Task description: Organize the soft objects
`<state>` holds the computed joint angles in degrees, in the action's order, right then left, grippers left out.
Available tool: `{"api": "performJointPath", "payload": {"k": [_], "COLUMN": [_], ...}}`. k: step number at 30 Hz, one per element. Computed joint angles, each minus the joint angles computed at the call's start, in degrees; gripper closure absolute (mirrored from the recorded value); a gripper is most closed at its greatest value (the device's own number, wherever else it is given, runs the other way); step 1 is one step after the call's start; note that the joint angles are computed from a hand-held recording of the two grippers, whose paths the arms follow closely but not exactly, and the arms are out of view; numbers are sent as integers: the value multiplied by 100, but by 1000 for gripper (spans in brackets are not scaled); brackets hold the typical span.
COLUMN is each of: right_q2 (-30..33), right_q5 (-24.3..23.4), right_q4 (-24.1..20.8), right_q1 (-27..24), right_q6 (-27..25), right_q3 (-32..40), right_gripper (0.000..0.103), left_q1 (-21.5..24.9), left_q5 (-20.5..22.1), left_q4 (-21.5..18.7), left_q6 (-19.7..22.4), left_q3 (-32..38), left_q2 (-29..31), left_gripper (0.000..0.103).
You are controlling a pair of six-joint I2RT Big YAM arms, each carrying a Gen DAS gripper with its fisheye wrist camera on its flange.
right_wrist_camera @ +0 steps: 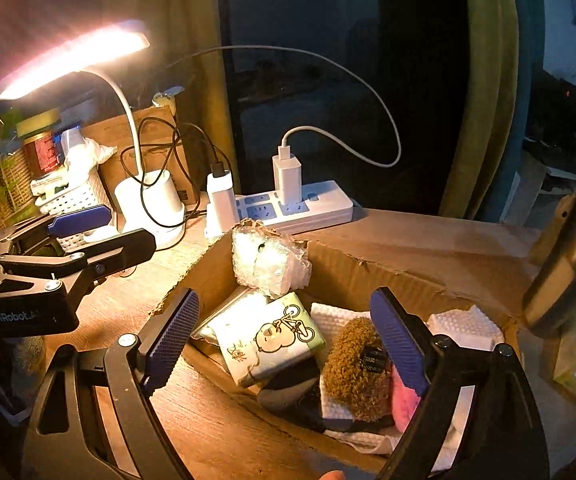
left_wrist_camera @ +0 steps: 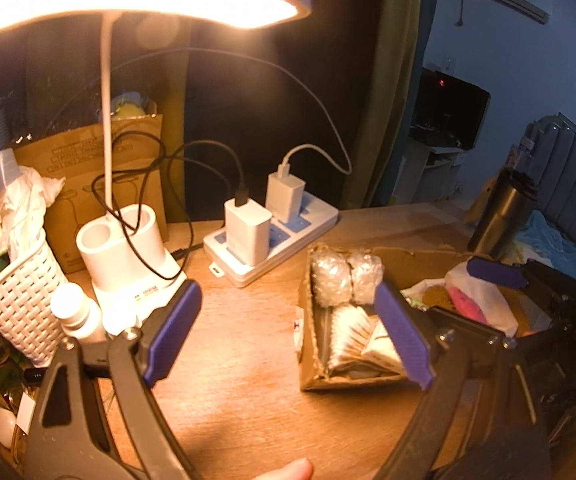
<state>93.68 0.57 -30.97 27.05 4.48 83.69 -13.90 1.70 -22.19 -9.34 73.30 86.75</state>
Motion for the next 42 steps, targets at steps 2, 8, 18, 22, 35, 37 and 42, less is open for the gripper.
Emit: {"api": "performJointPath", "payload": {"k": [2, 8, 18, 22, 35, 37, 42], "right_q2": [-54, -333, -894, -1098, -1866, -1993, -2285], "right_q5": [30, 149, 375, 479, 869, 928, 1079], "right_q4": [-49, -18, 79, 52, 9, 2, 5], "right_q1": [14, 10, 17, 50, 69, 78, 121], "right_q6": [-6, 49, 154, 164, 259, 266, 287], "right_q3": [-26, -241, -708, -848, -1322, -1390, -1543], "right_gripper": [14, 13, 13, 14, 13, 13, 13], "left_q1": [-32, -141, -391, -514, -869, -921, -1039], "left_q5": [-10, -7, -72, -110, -333, -376, -484], "left_q4": [-15, 0, 28, 15, 46, 59, 91], "left_q6": [-1, -3, -8, 3, 32, 17, -11], "left_q3": [-29, -150, -369, -428, -656, -722, -858], "left_q2": [-57, -244, -605, -733, -1246, -1358, -1638], "left_gripper": [14, 14, 14, 14, 14, 14, 14]}}
